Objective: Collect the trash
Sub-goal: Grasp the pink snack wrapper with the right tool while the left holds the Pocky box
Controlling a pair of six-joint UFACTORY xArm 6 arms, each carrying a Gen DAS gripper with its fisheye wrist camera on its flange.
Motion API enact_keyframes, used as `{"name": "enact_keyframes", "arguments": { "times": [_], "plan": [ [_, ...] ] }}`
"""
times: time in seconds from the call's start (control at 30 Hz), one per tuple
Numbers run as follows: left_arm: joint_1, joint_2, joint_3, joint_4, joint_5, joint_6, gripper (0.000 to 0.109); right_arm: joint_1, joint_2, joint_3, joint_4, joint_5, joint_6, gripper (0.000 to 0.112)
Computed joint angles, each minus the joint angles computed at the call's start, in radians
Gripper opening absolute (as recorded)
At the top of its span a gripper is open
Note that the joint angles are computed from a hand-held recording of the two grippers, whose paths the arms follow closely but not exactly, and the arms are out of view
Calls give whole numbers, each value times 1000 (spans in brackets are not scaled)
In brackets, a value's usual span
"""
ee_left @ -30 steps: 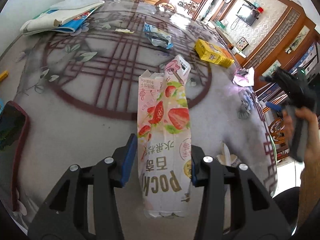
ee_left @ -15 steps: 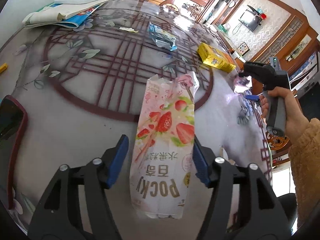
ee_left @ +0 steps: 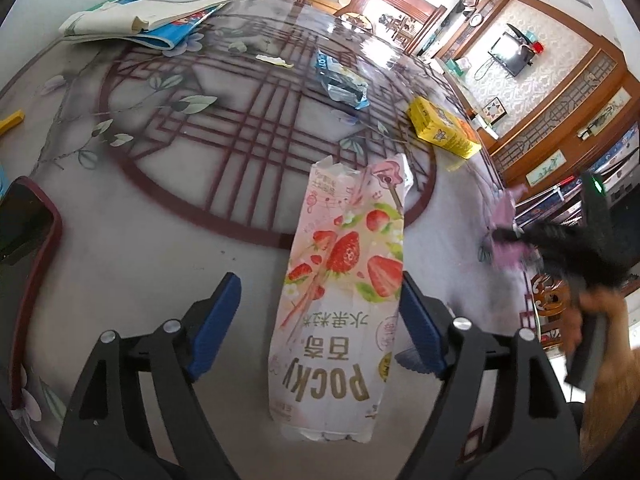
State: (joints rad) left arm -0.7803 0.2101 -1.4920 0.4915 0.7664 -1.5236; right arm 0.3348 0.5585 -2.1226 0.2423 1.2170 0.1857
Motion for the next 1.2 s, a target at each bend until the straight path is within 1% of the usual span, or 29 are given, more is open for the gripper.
{"name": "enact_keyframes", "arguments": {
  "times": [0.03,0.1,0.23,0.3,0.37,0.4,0.43,0.47,0.57,0.7,0.77,0.87,0.9,0.93,0.97,1.03,1.07,1.1,1.2],
  "plan": [
    [-1,2,-4,0,4,2,76,0,-57,84,24,-14,-29,29],
    [-5,9,-16,2,16,12,76,8,-136,195,30,-37,-75,29],
    [-8,22,-36,9,44,18,78,32,-224,315,-10,-73,-137,36],
    [-9,26,-41,13,50,17,78,40,-258,366,-22,-107,-147,56],
    [-12,33,-55,22,68,18,79,44,-282,405,-30,-156,-143,60],
    [-13,38,-63,23,79,22,79,46,-286,411,-33,-170,-141,61],
    [-14,41,-68,22,84,24,79,47,-288,414,-37,-186,-141,64],
    [-15,43,-70,23,86,24,79,47,-293,422,-40,-200,-139,69],
    [-18,53,-85,27,96,32,80,45,-293,429,-35,-221,-139,74],
    [-23,74,-113,18,102,73,79,47,-278,423,-11,-198,-142,74],
    [-24,80,-121,20,105,87,75,53,-272,418,-10,-189,-151,74],
    [-24,80,-117,23,93,86,62,69,-271,420,-27,-197,-170,74],
    [-26,84,-123,20,100,89,54,72,-273,425,-31,-201,-175,72],
    [-27,89,-131,17,113,95,54,75,-272,427,-35,-204,-179,72],
    [-26,89,-130,17,111,93,54,78,-272,428,-36,-203,-182,70],
    [-29,90,-134,26,115,90,54,81,-268,425,-41,-195,-189,59],
    [-30,91,-136,28,116,91,54,82,-265,421,-43,-188,-194,47],
    [-30,91,-137,29,116,92,54,83,-260,415,-42,-178,-200,39],
    [-29,88,-133,30,113,86,54,81,-267,422,-26,-183,-210,35]
  ]
}}
